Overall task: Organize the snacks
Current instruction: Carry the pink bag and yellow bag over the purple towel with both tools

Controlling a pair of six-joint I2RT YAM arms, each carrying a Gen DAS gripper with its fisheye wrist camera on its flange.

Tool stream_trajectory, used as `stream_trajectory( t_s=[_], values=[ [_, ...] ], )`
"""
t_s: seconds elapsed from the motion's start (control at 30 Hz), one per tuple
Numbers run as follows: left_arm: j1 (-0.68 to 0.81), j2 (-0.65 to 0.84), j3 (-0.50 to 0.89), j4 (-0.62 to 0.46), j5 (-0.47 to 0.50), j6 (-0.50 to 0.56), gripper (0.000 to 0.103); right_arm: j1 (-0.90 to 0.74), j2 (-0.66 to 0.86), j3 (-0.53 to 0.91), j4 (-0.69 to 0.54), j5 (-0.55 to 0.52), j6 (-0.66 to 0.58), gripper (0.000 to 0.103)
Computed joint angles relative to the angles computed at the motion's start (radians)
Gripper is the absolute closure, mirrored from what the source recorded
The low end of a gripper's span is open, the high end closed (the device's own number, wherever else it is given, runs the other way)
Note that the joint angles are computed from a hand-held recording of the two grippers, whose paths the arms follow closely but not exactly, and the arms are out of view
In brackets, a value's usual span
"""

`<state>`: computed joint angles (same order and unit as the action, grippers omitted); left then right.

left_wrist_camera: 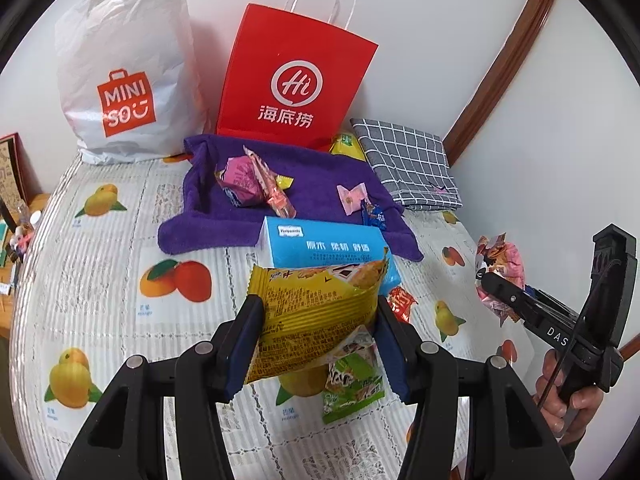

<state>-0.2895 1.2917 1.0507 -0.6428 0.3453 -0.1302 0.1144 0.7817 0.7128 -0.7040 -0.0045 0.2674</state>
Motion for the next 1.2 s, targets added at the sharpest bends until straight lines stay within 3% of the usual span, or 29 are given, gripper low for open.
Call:
stream_trajectory(
  t_s=[1.2],
  values=[
    [-0.020,0.236,0.270,0.019,-0.086,0.011,0.050,0.031,0.325,0.172,0.157,0.000,-0.067,0.062]
  ],
)
